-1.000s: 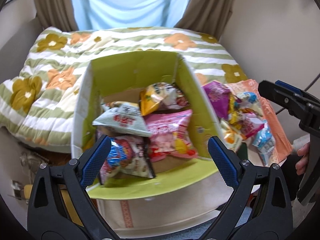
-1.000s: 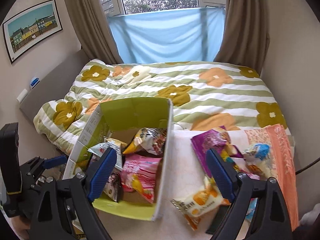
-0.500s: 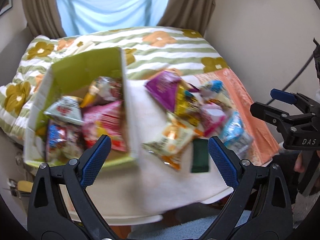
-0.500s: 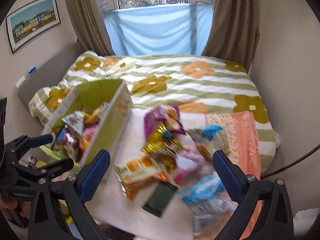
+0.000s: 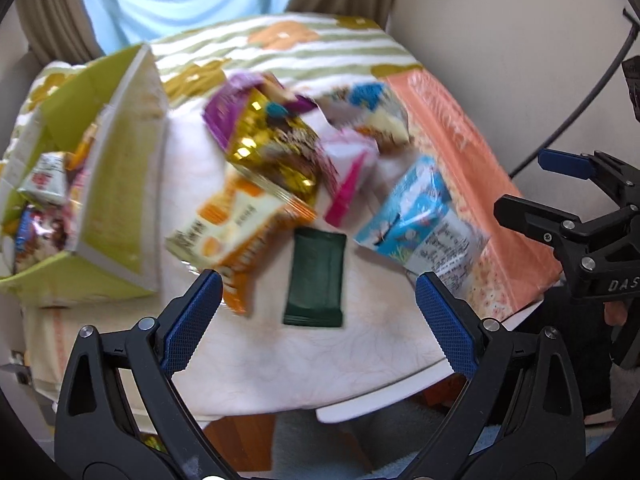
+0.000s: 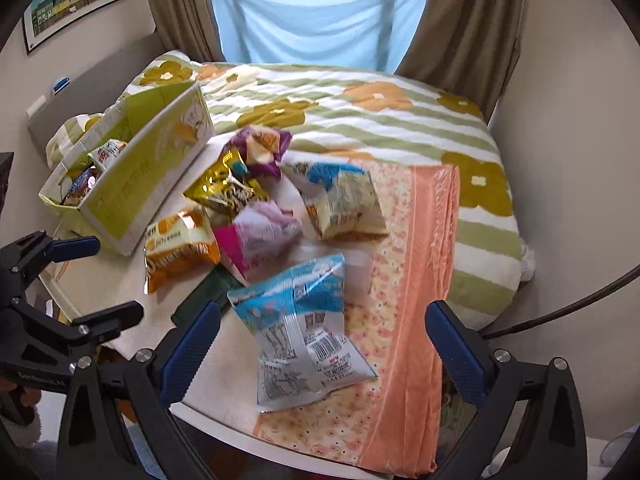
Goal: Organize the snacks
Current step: 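Grasp the dark green packet with left tool while right grasps blue-white bag, then lift the dark green packet and blue-white bag toward the box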
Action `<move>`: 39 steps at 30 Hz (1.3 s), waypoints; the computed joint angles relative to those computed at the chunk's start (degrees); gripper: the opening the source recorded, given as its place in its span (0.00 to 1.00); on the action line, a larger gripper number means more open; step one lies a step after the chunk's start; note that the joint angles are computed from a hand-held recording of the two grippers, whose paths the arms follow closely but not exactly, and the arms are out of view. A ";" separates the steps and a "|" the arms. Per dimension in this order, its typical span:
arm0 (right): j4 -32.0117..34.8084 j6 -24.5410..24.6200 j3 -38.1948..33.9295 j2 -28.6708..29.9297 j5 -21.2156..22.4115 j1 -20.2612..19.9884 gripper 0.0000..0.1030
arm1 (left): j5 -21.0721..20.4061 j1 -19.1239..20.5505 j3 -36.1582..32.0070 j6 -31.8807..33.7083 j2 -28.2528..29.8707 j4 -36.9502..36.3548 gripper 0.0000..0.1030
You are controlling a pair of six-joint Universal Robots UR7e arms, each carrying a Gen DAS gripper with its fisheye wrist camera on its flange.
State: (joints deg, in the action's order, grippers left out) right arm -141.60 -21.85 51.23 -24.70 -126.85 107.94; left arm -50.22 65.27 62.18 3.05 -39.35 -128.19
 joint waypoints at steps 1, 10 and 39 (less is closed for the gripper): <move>0.15 0.14 0.43 -0.07 0.59 -0.44 0.99 | -0.08 0.23 -0.58 0.16 0.67 0.39 0.92; 3.12 -0.81 -0.03 1.82 2.18 -3.24 0.99 | -1.05 3.54 -11.21 0.75 8.90 10.16 0.76; 13.10 -4.88 -4.73 5.94 1.65 -4.22 0.93 | 1.01 4.33 -17.83 2.82 12.97 18.19 0.39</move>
State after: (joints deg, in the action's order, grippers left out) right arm -128.50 -26.73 46.51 -18.76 -125.20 103.71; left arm -49.22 69.61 44.36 5.87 -26.38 -110.00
